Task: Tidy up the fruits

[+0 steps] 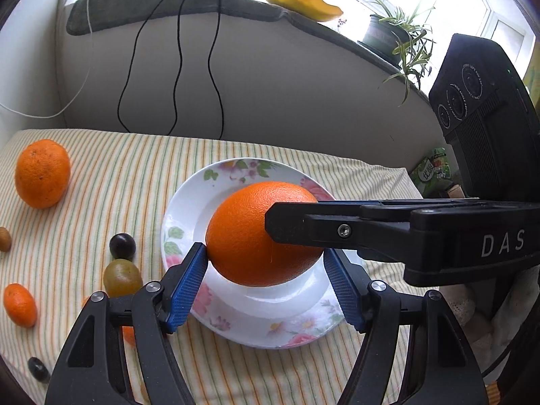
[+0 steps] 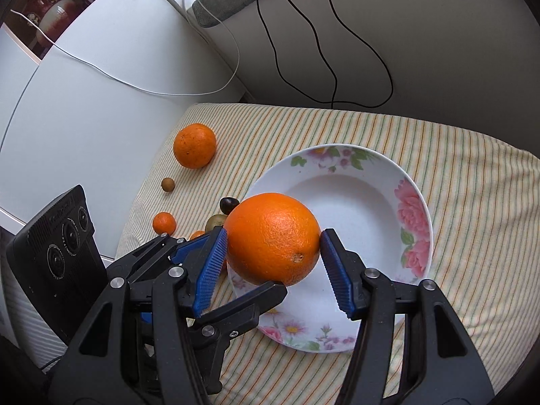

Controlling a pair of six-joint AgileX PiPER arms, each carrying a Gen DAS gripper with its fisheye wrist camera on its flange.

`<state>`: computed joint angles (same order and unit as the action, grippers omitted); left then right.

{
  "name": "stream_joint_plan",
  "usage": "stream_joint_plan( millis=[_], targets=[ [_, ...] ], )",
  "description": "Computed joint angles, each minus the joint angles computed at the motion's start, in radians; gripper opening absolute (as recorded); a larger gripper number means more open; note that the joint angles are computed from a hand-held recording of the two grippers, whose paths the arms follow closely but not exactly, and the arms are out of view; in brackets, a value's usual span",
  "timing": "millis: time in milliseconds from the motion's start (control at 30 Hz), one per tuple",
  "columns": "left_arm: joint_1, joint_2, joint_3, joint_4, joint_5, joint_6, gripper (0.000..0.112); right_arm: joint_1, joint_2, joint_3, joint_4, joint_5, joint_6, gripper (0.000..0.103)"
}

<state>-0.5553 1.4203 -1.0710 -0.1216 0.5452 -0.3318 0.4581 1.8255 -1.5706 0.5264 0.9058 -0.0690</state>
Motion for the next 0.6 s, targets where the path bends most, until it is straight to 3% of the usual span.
stream_joint_plan(
  millis=[600],
  targets=[
    [-0.06,0.13,-0.077,0.024,-0.011,-0.028,0.071,-0.098,-0.03,0.108,0.074,-0.015,-0.091,0.06]
  ],
)
